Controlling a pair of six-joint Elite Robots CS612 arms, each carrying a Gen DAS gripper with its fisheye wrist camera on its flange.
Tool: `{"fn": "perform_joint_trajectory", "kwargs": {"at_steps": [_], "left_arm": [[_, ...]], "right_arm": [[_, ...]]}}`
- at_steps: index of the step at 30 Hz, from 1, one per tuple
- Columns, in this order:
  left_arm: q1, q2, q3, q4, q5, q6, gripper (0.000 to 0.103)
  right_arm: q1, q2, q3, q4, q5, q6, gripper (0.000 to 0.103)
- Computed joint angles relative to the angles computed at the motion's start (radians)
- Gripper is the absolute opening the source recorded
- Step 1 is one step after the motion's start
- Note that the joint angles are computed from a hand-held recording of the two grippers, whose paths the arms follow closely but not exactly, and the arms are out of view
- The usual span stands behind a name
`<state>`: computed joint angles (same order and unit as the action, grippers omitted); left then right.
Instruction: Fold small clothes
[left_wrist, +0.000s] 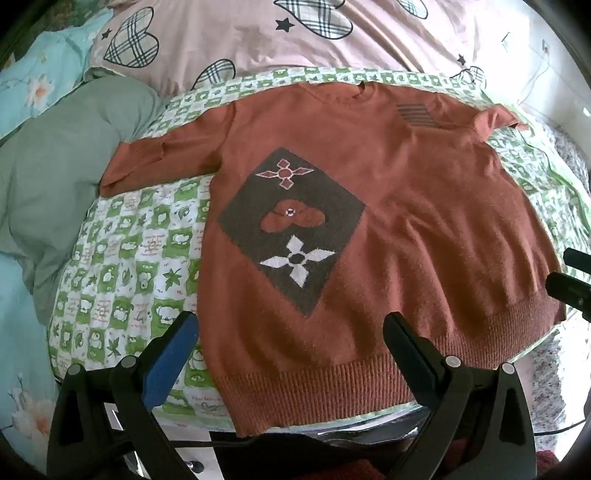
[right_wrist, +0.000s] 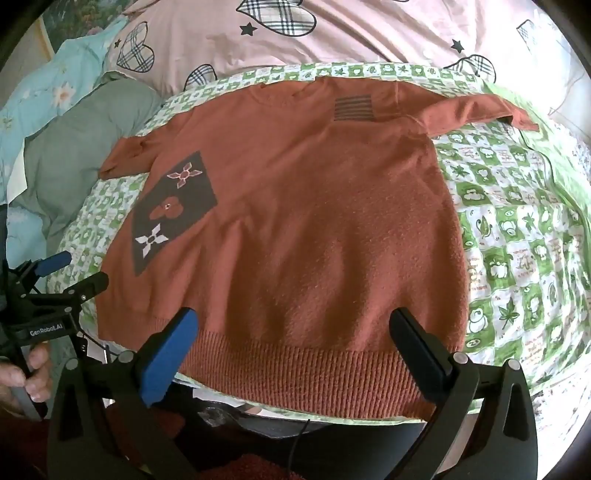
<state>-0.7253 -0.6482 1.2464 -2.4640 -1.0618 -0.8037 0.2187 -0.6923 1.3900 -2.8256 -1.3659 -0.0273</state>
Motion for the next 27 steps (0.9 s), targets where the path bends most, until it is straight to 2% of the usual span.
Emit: {"fn": "perform_joint_trajectory", "kwargs": {"at_steps": [27], "left_arm": [[0.002,-0.002,0.004,-0.007,0.003,0.0,0.1]], "right_arm": [[0.002,-0.002,0.004,-0.021,0.003,0.011,0.103]]}}
